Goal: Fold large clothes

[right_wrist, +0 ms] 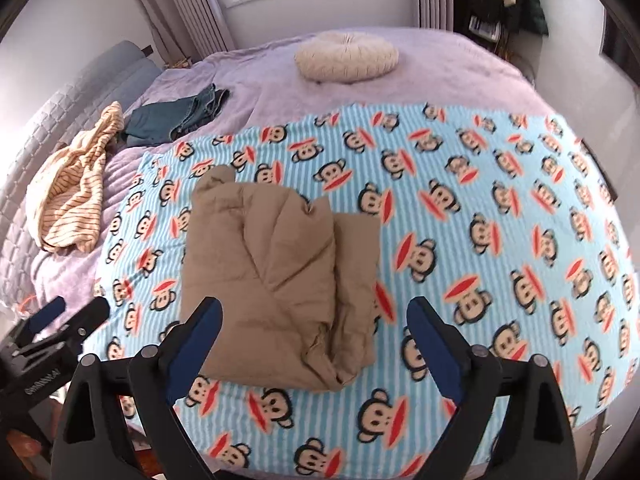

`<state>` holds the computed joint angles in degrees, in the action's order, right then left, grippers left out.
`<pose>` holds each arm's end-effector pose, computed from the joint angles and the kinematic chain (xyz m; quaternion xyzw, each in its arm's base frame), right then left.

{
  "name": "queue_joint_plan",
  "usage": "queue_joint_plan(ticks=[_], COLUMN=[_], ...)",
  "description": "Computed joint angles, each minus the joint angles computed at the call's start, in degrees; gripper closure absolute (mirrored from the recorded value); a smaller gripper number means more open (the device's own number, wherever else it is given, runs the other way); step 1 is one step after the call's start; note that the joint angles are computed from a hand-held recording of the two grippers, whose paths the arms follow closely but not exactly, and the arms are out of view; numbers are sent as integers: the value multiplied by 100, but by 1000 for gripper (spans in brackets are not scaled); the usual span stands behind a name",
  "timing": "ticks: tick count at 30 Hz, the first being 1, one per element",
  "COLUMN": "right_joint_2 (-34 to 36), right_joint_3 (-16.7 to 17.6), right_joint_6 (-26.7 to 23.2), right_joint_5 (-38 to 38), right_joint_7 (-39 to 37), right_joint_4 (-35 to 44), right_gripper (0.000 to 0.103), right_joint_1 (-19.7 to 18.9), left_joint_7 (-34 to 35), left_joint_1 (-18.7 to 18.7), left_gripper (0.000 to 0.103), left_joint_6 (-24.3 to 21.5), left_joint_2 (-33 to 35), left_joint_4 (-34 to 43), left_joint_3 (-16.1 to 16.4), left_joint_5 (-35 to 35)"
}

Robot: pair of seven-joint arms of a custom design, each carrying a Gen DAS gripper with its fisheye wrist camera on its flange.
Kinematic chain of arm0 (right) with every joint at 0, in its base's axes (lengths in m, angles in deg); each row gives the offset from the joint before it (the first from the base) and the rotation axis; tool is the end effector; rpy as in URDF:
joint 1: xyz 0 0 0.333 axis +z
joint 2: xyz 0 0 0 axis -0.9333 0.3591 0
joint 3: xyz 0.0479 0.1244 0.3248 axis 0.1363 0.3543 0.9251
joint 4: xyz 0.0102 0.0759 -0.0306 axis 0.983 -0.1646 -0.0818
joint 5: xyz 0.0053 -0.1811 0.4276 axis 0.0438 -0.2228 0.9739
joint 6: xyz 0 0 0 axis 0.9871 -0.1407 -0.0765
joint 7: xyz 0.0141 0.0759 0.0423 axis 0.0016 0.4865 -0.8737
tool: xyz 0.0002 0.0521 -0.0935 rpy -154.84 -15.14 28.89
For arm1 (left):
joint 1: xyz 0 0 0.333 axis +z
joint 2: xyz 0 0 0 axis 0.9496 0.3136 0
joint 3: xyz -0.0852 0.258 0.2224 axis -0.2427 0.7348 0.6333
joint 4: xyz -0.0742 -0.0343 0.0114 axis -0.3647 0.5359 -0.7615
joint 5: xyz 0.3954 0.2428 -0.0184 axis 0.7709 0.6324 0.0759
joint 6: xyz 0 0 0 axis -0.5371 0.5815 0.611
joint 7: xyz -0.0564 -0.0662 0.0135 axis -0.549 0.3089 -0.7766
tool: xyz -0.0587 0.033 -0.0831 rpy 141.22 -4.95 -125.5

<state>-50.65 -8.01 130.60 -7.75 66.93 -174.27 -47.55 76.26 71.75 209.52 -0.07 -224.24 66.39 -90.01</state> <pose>0.4432 0.2201 0.5502 -0.7006 0.6443 -0.1576 0.2629 0.3698 -0.0959 0.5521 -0.7310 0.6171 -0.2087 0.2032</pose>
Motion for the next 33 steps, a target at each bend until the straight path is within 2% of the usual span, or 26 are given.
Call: queue_joint_plan(ticks=[5,15,33], right_joint_2=[-134,-249,-259], right_joint_3=[244,202,192], right_joint_6=[3,-217,-269], right_joint_5=[-420,-501,-494], right_joint_7=[401,491,527], right_joint_4=[-7,5,0], right_gripper=[8,8,8], right_joint_1=[-238,-136,-98], left_joint_7=[-74,-198,-204], left_joint_1=[37,73,33], left_gripper=[1,1,1], left_joint_6=[-27,-100,-175], left_joint_2=[-58,-214,-318], left_joint_4=[42,34,43], left_joint_3=[-52,-80,-82], left_joint_5=[59,142,153])
